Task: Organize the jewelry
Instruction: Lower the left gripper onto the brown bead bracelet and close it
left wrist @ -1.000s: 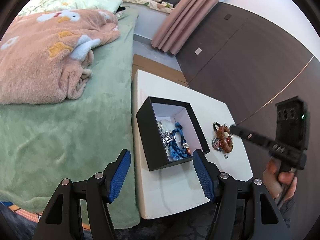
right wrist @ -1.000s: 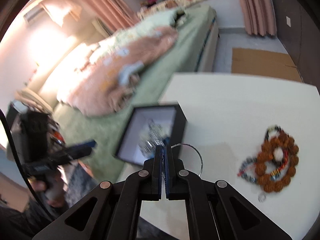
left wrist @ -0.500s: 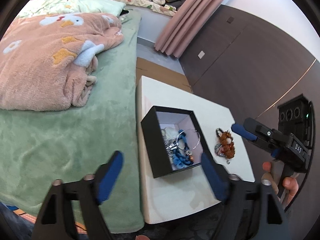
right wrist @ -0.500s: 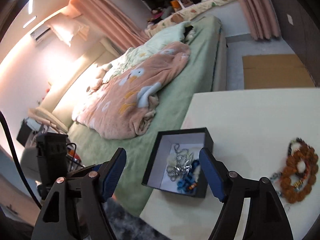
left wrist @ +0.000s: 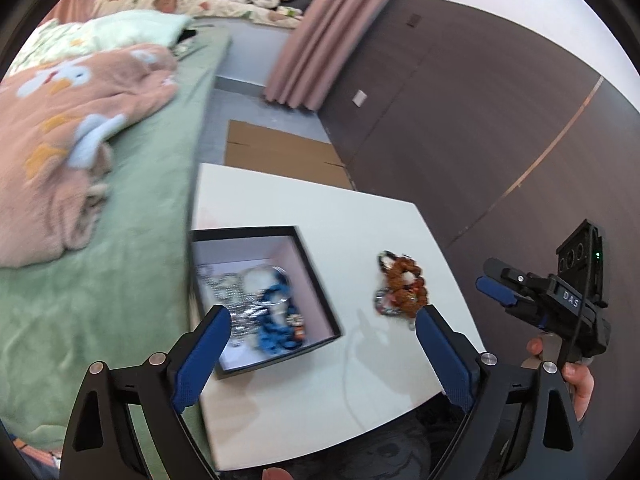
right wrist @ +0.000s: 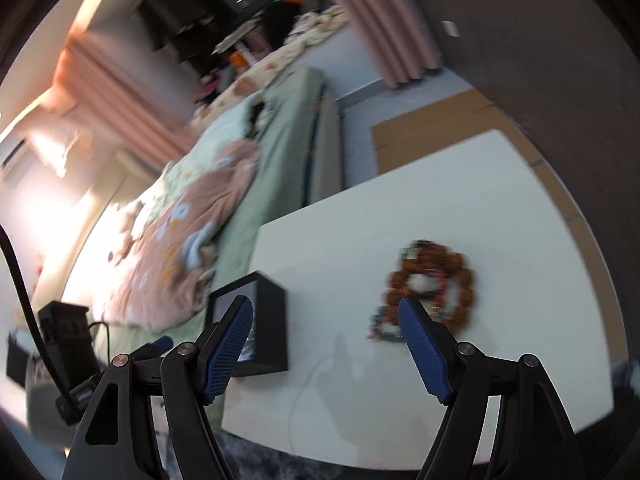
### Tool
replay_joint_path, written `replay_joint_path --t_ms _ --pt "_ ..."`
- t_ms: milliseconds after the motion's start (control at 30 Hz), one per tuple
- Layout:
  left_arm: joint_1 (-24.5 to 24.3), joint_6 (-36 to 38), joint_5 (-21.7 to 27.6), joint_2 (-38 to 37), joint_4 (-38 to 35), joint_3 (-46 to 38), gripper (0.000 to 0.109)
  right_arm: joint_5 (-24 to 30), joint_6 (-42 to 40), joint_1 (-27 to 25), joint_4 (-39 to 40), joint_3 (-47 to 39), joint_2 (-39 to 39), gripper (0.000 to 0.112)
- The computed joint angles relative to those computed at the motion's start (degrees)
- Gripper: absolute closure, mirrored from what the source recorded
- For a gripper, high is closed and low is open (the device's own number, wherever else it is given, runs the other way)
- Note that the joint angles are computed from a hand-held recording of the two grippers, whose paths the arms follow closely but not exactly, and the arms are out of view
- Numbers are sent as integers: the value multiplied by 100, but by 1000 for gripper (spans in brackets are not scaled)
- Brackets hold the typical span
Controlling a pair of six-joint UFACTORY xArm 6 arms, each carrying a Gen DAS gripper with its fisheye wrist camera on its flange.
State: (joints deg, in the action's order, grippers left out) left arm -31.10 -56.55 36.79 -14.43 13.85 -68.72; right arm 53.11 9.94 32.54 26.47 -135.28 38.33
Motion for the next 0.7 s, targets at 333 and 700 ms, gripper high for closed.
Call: replay_joint_path --t_ms 333,700 --pt "-262 606 122 1304 -324 -1432 15 -195 371 -369 1 1192 -686 37" --pt "-344 1407 744 2930 -1116 -3215 40 -30 763 -671 -135 1650 -898 37"
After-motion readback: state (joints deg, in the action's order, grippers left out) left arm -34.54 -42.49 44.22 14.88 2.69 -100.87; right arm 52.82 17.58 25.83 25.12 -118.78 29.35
